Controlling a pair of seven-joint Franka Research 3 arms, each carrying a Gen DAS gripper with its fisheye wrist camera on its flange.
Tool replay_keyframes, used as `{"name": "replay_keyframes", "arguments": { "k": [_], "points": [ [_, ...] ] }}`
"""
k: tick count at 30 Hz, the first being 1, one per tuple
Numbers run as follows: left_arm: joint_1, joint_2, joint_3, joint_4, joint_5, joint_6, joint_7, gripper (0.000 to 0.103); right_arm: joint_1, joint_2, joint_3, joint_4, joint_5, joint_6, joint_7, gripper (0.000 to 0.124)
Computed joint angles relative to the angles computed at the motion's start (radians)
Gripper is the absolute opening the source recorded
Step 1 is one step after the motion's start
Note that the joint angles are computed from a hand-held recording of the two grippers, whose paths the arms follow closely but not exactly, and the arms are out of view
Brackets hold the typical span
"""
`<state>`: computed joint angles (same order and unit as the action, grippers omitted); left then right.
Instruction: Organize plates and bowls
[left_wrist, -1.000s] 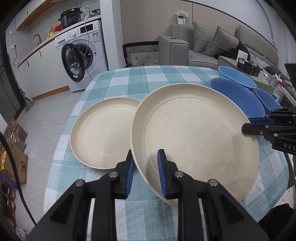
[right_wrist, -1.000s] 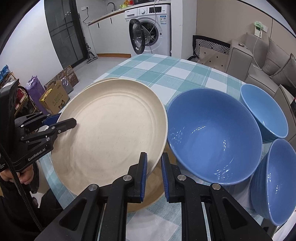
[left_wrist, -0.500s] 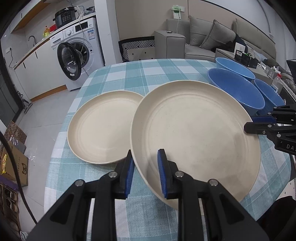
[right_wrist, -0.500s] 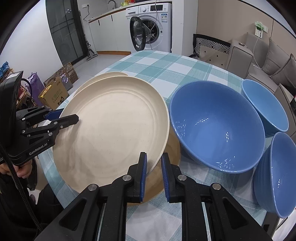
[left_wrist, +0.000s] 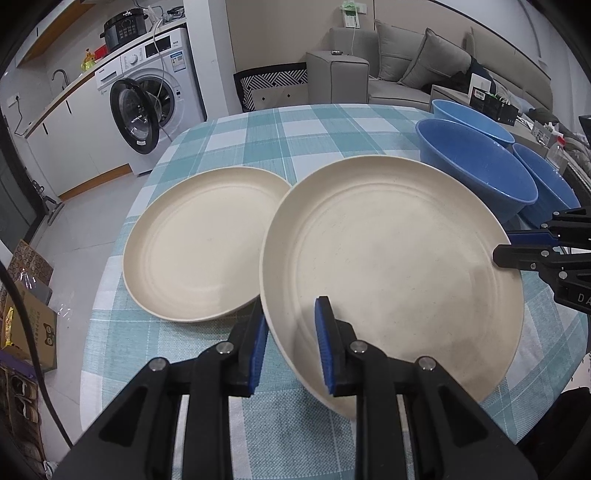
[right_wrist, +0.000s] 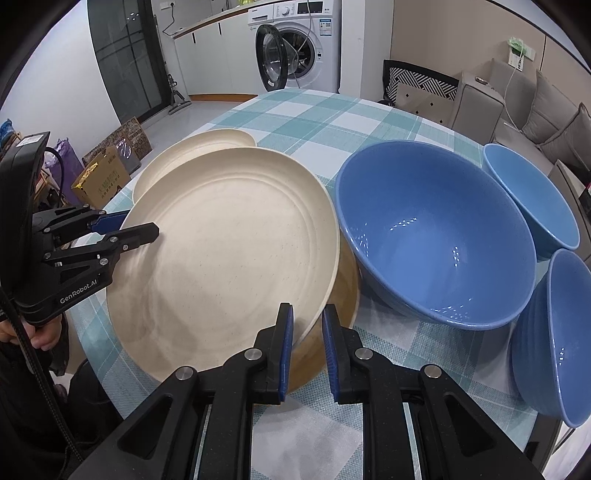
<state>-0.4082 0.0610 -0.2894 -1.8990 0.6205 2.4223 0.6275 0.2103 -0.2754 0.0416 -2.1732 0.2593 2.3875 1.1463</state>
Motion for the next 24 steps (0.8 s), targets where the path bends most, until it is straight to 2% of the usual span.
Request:
{"name": "replay_keyframes", "arguments": {
  "k": [24],
  "points": [
    [-0.025, 0.050, 0.006, 0.042, 0.023, -0.028, -0.003, 0.025, -0.011, -0.022, 0.017, -0.035, -0.095, 0.018, 0.041, 0.018]
  ]
}}
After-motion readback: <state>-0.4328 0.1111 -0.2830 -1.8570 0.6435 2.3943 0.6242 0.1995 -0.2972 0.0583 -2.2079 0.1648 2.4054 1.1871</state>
